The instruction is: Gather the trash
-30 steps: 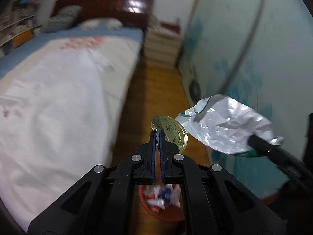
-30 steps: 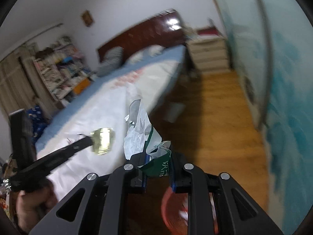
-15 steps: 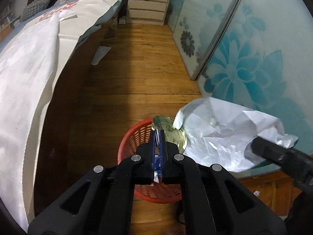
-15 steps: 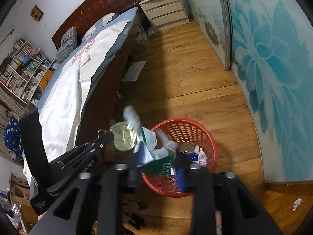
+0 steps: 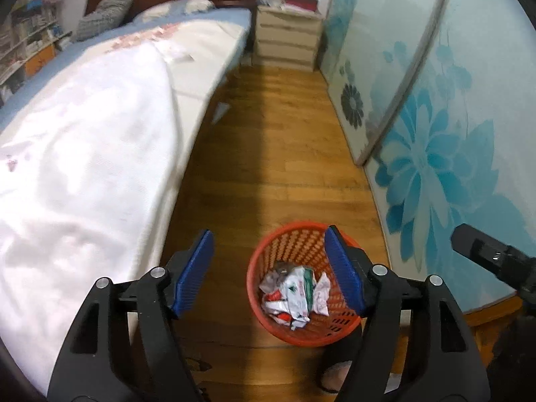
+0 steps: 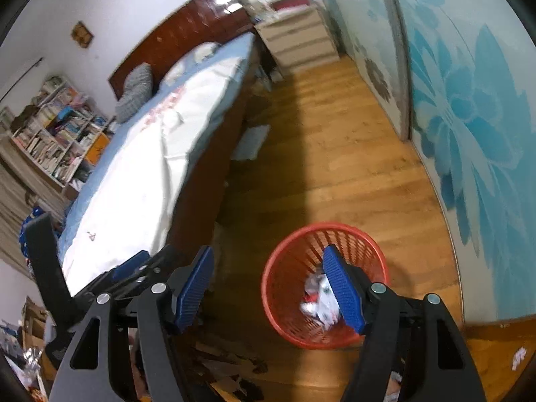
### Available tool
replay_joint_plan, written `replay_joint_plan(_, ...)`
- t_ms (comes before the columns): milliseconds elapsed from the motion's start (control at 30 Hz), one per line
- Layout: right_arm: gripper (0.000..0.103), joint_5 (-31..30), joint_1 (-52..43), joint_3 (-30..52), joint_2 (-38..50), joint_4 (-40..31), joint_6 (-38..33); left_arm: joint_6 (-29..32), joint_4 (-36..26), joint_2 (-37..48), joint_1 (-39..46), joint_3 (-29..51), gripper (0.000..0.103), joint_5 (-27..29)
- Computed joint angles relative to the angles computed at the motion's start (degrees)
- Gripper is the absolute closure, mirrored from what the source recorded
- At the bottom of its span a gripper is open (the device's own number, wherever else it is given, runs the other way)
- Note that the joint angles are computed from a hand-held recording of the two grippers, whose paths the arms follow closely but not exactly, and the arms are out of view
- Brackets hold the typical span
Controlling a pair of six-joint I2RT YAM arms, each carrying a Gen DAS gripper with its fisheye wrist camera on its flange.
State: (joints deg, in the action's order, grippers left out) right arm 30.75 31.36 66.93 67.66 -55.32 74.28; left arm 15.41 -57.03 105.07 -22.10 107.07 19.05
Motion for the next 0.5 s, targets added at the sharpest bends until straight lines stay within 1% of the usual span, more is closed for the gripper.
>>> replay_joint_plan(100, 0.031, 5.6, 3.6, 4.6, 2.3, -0.1, -2.2, 0.1, -0.6, -3.3, 4.2, 0.2, 0.024, 2.3)
replay_joint_plan(167, 0.022, 9.8, 6.8, 7.5, 4.1, 0.1, -3.0, 1.5, -1.1, -4.9, 6.9, 0.8, 0.024, 2.1)
replay_joint_plan(233, 0.016, 14.9, 11.1, 11.0, 6.7, 0.0, -2.8, 2.4, -2.1, -5.5, 10.0, 2.7, 0.024, 2.5)
replay_joint_plan(300, 0.015, 18.8, 14.6, 14.8, 9.9, 0.4, -3.9, 2.3, -4.0, -5.4, 14.4, 5.6, 0.023, 4.7)
replay_joint_plan(433, 0.006, 22.5, 19.0, 20.8, 15.2, 4.3, -8.6, 3.8, -5.8, -5.9, 22.9, 8.6, 0.021, 8.9)
replay_joint_plan(500, 0.006, 23.4, 20.7, 24.4, 18.7, 6.2, -11.8, 5.0, -5.8, -6.5, 27.4, 9.0, 0.018, 10.4)
